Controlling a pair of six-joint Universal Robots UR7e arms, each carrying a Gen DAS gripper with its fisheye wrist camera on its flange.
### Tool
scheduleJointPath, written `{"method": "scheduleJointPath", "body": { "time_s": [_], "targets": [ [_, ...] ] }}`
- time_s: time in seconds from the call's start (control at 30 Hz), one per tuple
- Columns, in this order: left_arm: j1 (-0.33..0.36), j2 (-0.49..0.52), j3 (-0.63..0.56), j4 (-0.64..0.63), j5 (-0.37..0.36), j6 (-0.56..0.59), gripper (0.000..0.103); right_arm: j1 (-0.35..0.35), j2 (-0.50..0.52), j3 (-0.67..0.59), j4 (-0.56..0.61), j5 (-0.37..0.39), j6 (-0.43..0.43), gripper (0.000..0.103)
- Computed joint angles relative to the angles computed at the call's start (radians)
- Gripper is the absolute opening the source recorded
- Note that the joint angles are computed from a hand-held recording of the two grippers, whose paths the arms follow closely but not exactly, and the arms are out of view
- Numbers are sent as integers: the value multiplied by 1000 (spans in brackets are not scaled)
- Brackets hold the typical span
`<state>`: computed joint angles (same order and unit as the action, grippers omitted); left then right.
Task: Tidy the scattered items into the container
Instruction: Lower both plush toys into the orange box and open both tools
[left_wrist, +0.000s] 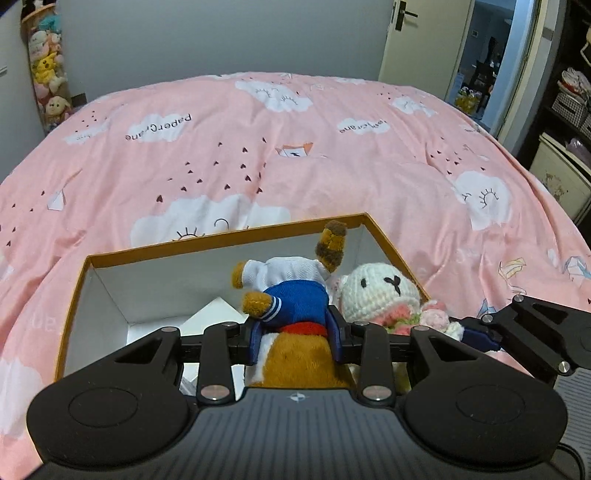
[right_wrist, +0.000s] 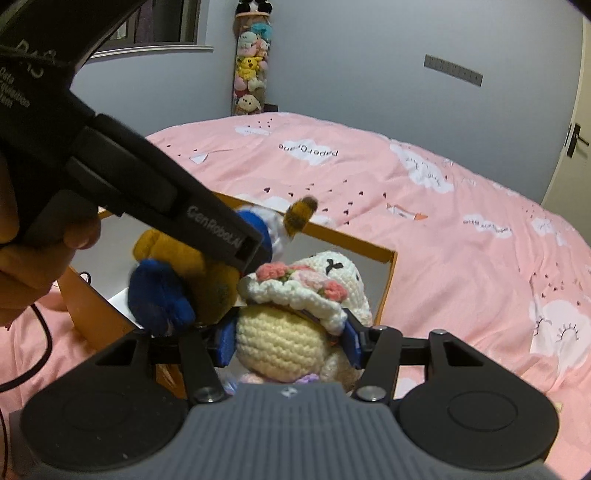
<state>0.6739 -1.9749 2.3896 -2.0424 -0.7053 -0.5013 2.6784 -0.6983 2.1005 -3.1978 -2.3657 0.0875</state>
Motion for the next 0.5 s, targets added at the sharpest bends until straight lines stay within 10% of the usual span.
{"method": "scheduleJointPath", "body": {
  "time_s": [0.5],
  "targets": [
    [48,9,-25,-2,-89,15,49,-10,-30,8,60,33,55,61]
  ]
}}
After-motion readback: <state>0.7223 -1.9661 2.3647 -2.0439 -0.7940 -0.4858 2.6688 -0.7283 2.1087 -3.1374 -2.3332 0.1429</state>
